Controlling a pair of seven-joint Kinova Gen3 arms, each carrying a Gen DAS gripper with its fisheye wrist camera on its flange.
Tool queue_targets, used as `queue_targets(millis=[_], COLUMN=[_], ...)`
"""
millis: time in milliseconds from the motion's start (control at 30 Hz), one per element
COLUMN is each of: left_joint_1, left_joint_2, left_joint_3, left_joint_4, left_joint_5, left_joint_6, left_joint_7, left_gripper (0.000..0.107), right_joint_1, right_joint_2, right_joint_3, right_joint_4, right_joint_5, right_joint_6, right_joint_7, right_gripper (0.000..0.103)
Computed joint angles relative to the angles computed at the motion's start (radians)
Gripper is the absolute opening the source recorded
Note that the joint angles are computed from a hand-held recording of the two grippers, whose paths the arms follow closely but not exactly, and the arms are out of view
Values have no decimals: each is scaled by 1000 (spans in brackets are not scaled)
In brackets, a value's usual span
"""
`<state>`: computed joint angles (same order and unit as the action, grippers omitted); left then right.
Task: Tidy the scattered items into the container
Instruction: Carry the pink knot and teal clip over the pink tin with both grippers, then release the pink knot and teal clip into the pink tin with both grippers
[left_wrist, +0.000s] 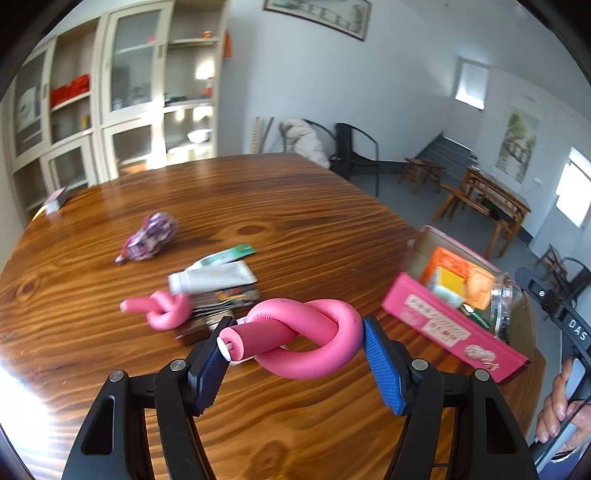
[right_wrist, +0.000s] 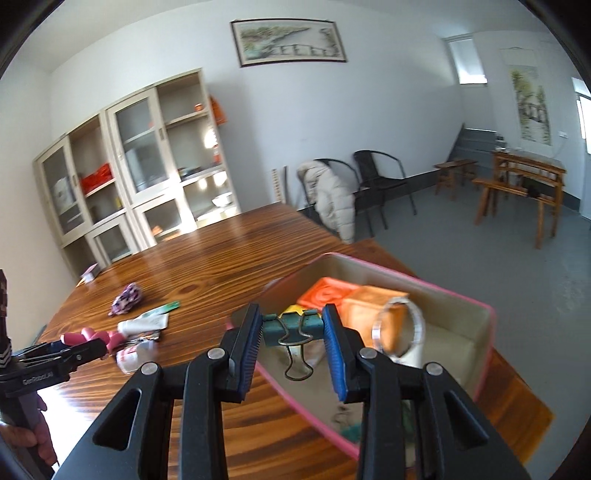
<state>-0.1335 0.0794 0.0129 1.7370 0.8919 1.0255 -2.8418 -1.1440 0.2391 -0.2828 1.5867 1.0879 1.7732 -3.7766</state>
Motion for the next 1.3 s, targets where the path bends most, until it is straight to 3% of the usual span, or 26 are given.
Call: queue_targets(millis=[200,500,733,833,900,967,1300], left_joint_1=[83,211,299,296,289,281,226], left_joint_2=[-47,-54,9,18,13,23,42], left_joint_3=[41,84,137,137,133,128,116], left_joint_4=[23,11,-61,-53,-36,-45,-66], left_joint_5=[-3,-6,-118,-118,-107,-113,-99], left_joint_6=[1,-6,-9,-15,-37,-27,10], left_joint_7=[-10,14,152,168,168,191,205], left_gripper=[70,70,72,85,86,86,86], right_joint_1=[-8,8,27,39,43,43,49], right_joint_2=[-51,-83,-95,-107,-109,-101,-84], right_joint_3=[-30,-72,-84,-88,-92,-92,-82], right_joint_4=[80,130,145,163,169,165,136], right_joint_5=[-54,-98,-124,-137,-143,-139,-97], right_joint_6=[64,101,97,68,61,67,39], right_joint_7=[-134,-209,-212,-225,-241,-254,-195], right_gripper=[36,36,37,38,51,57,64])
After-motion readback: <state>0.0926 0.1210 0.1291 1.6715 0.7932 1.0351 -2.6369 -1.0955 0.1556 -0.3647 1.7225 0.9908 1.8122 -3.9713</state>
